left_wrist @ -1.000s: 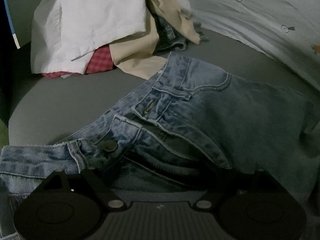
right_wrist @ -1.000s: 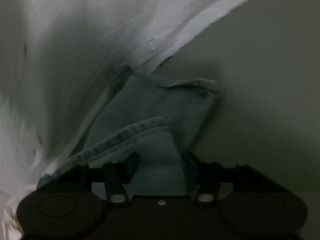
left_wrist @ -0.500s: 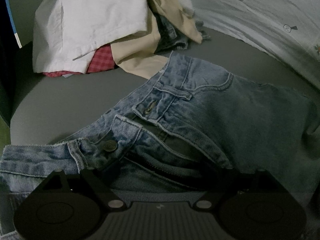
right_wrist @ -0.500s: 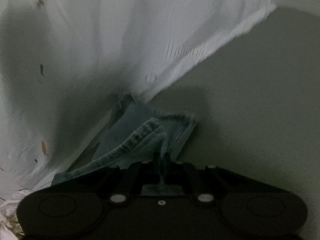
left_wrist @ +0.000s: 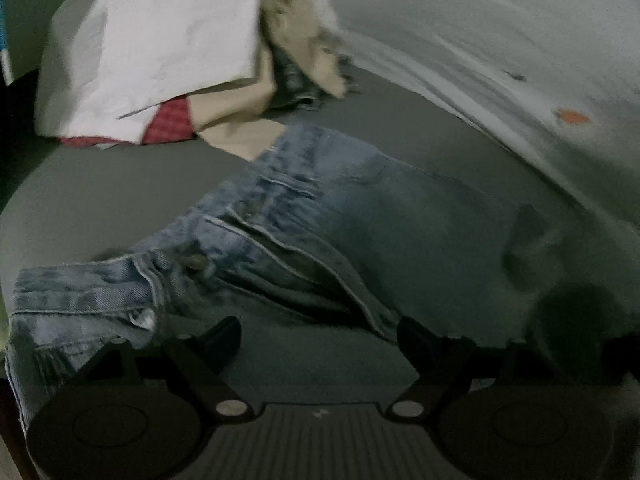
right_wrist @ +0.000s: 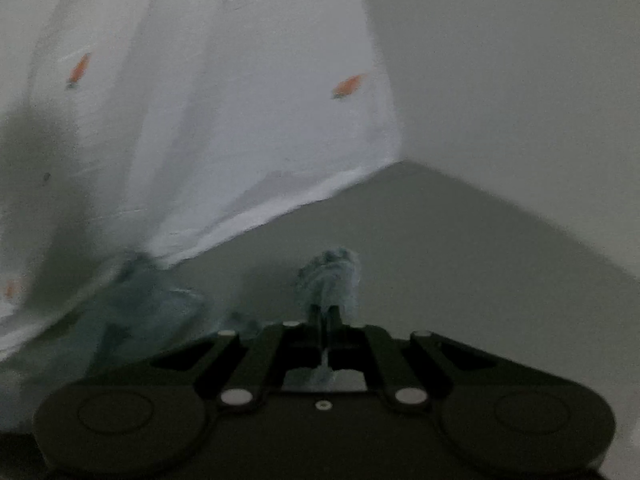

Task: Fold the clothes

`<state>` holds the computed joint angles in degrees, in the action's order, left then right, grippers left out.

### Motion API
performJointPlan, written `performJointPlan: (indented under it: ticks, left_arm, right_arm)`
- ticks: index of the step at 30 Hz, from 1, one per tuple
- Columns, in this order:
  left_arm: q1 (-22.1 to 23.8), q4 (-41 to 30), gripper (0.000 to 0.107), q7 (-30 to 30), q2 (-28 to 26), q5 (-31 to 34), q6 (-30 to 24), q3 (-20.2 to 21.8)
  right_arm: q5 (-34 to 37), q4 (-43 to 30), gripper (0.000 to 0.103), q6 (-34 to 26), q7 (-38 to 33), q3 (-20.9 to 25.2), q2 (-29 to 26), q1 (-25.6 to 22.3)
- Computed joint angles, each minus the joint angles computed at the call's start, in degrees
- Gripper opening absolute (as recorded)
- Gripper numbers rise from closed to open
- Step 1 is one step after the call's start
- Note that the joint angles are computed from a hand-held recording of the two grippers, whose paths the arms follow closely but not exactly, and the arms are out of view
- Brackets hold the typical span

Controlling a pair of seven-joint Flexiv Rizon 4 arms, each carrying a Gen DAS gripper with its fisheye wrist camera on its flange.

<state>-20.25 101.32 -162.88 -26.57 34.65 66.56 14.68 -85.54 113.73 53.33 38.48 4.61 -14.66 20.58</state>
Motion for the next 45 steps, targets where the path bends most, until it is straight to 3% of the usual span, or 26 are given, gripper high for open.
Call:
performJointPlan:
  ticks: [6, 12, 15, 18, 20, 22, 23, 25, 28, 31, 35, 37, 39, 41, 44, 45]
  left_arm:
    - [-2.76, 0.45, 0.086, 1.74, -0.07, 2.57, -0.71, -0.52]
    - [-2.52, 3.64, 0.086, 3.09, 1.01, 2.33, 0.05, -2.74]
    - [-3.26, 5.27, 0.086, 3.81, 1.97, 3.06, 0.14, -2.67]
    - [-3.19, 6.79, 0.086, 4.71, 2.89, 3.53, 0.75, -2.98]
    - [-3.00, 7.59, 0.086, 4.62, 3.38, 3.41, 1.28, -3.11]
    - [-2.66, 8.29, 0.086, 5.00, 3.86, 3.11, 1.72, -3.35]
    - [-2.61, 8.61, 0.086, 5.10, 4.12, 3.07, 1.88, -3.41]
    - [-2.46, 9.19, 0.086, 4.97, 4.48, 3.05, 2.35, -3.42]
    - [-2.29, 9.48, 0.086, 4.45, 4.54, 2.82, 2.75, -3.36]
    - [-2.43, 8.90, 0.086, 4.11, 4.28, 2.46, 1.84, -3.39]
    - [-2.37, 8.74, 0.086, 3.20, 4.14, 2.70, 2.59, -3.09]
    - [-2.05, 8.86, 0.086, 3.36, 3.98, 2.40, 2.91, -3.14]
    - [-1.65, 8.66, 0.086, 4.59, 3.65, 1.80, 2.69, -3.43]
    - [-1.83, 8.10, 0.086, 5.44, 3.36, 1.58, 1.79, -3.38]
    - [-1.82, 7.17, 0.086, 6.12, 2.85, 1.11, 0.99, -3.48]
    - [-1.74, 6.89, 0.086, 6.33, 2.66, 0.85, 0.90, -3.52]
  right_arm:
    - [8.48, 14.19, 0.002, -6.43, 5.32, 4.03, 10.46, -1.70]
    - [19.67, 23.38, 0.002, -5.13, 8.61, 6.74, 13.68, -2.36]
    - [14.85, 26.79, 0.004, -0.58, 16.06, 5.76, 14.70, -3.97]
    - [12.58, 27.41, 0.007, 2.01, 17.65, 5.01, 14.72, -5.33]
    - [14.56, 26.51, 0.011, 2.07, 16.09, 5.23, 13.88, -5.27]
    - [15.37, 26.02, 0.031, 2.85, 15.18, 4.97, 12.93, -5.41]
    - [14.60, 25.55, 0.033, 3.79, 15.47, 4.50, 12.00, -5.60]
    - [13.36, 24.89, 0.029, 4.37, 16.68, 4.08, 10.73, -5.54]
    - [11.29, 24.73, 0.009, 3.68, 17.94, 4.02, 10.80, -5.23]
    - [14.21, 24.79, 0.005, -2.81, 16.27, 6.20, 13.50, -3.44]
    - [31.49, 21.55, 0.004, -20.96, 8.14, 11.49, 15.18, 2.44]
    - [37.75, 21.66, 0.005, -21.41, 5.81, 11.55, 14.48, 3.46]
    - [37.66, 22.50, 0.006, -19.32, 3.73, 10.89, 13.63, 3.74]
    - [37.77, 21.08, 0.007, -22.13, 0.95, 10.94, 13.30, 4.78]
    - [37.12, 19.72, 0.018, -25.78, -0.68, 11.00, 13.50, 5.85]
    - [36.62, 18.89, 0.027, -27.77, -1.11, 11.11, 13.29, 6.33]
